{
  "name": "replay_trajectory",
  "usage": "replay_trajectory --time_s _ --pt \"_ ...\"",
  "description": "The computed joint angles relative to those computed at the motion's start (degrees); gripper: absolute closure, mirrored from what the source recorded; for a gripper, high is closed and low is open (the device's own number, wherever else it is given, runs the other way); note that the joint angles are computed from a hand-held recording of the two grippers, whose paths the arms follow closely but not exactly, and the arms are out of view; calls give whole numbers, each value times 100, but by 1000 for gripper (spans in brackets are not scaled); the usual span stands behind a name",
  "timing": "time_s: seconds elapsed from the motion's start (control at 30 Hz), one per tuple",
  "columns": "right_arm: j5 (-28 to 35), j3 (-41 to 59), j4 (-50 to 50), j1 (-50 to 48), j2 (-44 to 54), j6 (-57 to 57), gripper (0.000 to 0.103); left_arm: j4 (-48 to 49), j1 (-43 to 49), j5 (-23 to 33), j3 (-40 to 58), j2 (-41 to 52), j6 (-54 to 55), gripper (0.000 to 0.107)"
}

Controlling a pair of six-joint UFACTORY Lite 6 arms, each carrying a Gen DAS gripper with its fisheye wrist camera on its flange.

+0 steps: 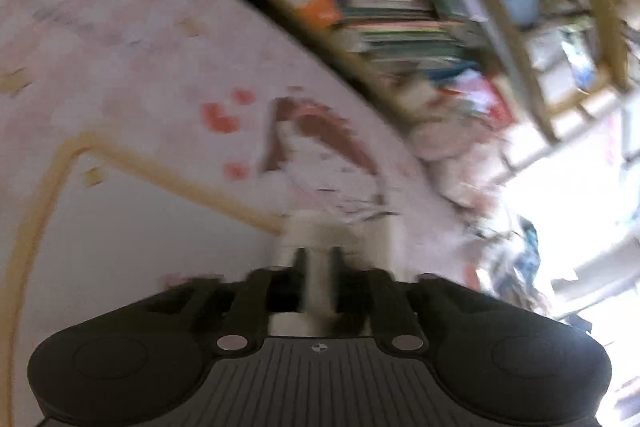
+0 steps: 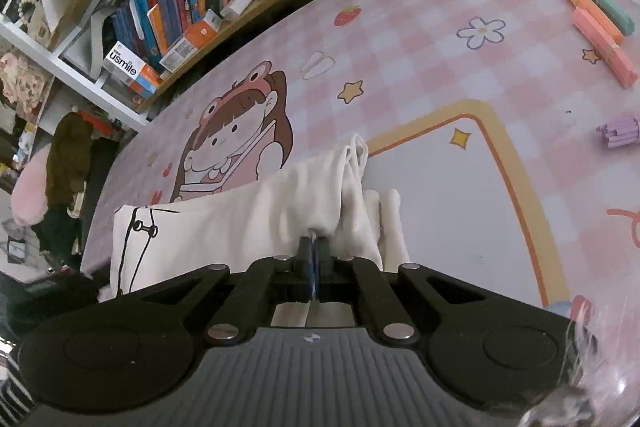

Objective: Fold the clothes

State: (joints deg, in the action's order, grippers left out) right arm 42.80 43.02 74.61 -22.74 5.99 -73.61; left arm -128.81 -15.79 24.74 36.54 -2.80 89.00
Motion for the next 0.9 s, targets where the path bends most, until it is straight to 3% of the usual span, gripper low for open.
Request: replay_trajectory --time_s 0.07,0.17,0.2,0.23,0.27,0.3,0.37,0.43,0.53,0.67,0.73,0.8,0.9 --pt "-39 -28 39 23 -20 -27 103 -70 -241 -133 281 199 301 37" --pt "-98 -71 99 59 -51 -67 103 -85 -478 -247 666 603 457 40" --pt "-106 -69 99 63 -50 -56 103 -67 -546 -281 796 744 474 51" --pt "-111 -55 82 68 -46 -30 103 -45 -559 -181 808 761 400 71" --pt "-130 -48 61 83 -59 6 103 -26 -519 42 712 663 249 103" --pt "-155 -50 41 103 -83 41 103 -23 -482 263 615 566 111 104" --pt "-232 -89 23 157 -157 74 103 -52 -413 703 427 378 -139 104" --pt "-271 -124 48 190 -197 69 103 -206 -404 728 166 64 -279 104" --pt "-216 -161 221 253 -141 -28 103 -11 -32 715 188 739 -921 104" --pt "-420 -139 237 522 -179 -37 103 -221 152 955 392 1388 -594 101" --pt "-491 -146 201 568 -217 -17 103 -197 157 976 442 1310 -326 93" --pt "-456 -183 264 519 -213 -39 103 -148 185 930 554 1321 -230 73" --pt "-433 -235 382 484 -207 -103 103 -319 210 953 655 1369 -46 71"
